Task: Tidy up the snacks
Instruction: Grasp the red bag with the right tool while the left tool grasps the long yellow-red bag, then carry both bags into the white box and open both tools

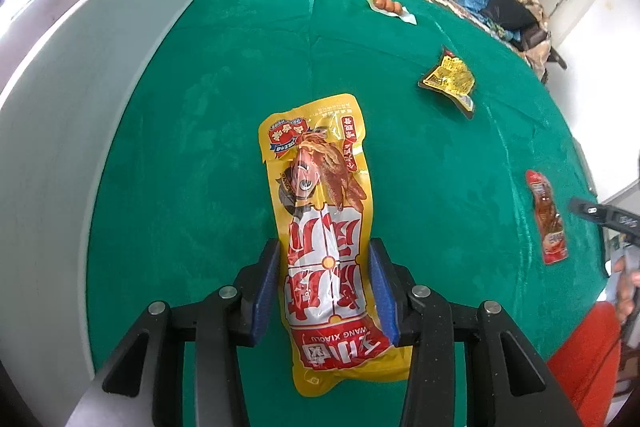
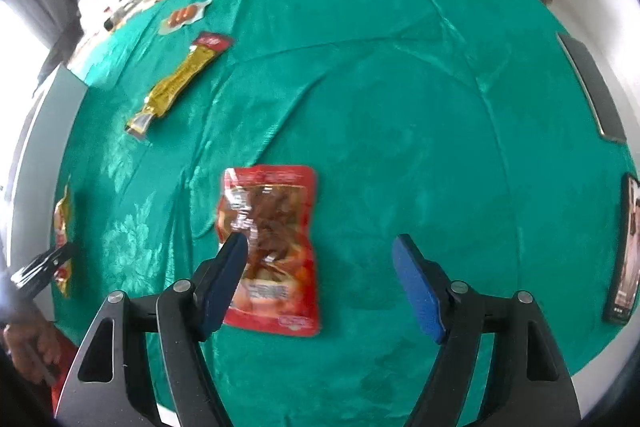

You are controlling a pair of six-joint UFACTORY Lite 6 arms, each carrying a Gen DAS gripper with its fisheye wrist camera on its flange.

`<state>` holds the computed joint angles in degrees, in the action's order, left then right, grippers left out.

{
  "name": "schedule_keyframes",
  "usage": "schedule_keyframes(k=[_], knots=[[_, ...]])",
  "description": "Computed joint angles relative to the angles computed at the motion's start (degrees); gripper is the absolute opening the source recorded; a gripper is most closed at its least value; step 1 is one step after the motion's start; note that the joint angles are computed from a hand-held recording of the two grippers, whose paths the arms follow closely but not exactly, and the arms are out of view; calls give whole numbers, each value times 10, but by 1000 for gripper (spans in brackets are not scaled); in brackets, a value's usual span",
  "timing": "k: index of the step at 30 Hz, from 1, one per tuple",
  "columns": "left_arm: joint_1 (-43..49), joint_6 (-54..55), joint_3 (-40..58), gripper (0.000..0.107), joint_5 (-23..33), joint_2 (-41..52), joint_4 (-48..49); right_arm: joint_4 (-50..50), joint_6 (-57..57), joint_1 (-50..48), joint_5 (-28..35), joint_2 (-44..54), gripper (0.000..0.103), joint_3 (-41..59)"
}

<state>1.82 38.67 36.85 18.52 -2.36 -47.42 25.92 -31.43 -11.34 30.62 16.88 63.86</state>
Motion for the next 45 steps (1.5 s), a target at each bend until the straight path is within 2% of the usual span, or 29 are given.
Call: schedule_keyframes(k=[2,4,6,8,9,10,12,14,17,23,26,28,33,37,40,45], knots=[[-2,2,-4,42,1,-4,-7,-33,49,40,-25,10,77,-4],[-7,-10,-13,42,3,-17,0,-139,168,94,-43,57,80,21],[-3,-11,-29,42,13,-50,4,-251,255,141,-81,63,67,15],[6,-7,-42,42,25,-80,3,-290,304,158,-47,60,58,37],[15,-6,-49,42,35,-98,2,-288,298,159,-34,57,56,42],[22,-5,-53,42,44,-111,0,-287,290,157,-24,51,42,45],[40,10,-61,42,66,-138,-18,-218,225,125,-4,25,40,40],[43,6,-62,42,79,-153,-21,-150,170,90,18,-14,30,30],[40,0,-62,42,94,-172,-22,-93,122,65,45,-51,30,22],[102,-6,-46,42,178,-239,-22,7,52,34,93,-118,30,18],[174,14,-20,42,243,-260,-27,61,24,36,116,-115,30,44],[260,45,14,42,309,-259,-35,96,23,61,128,-116,31,60],[476,131,129,43,416,-187,-36,167,49,167,139,-106,31,120],[609,183,240,43,430,-82,-16,191,99,282,142,-69,31,212],[664,203,298,43,421,-16,3,194,146,377,144,-16,31,314],[712,236,328,44,393,42,25,135,253,521,169,153,32,571]])
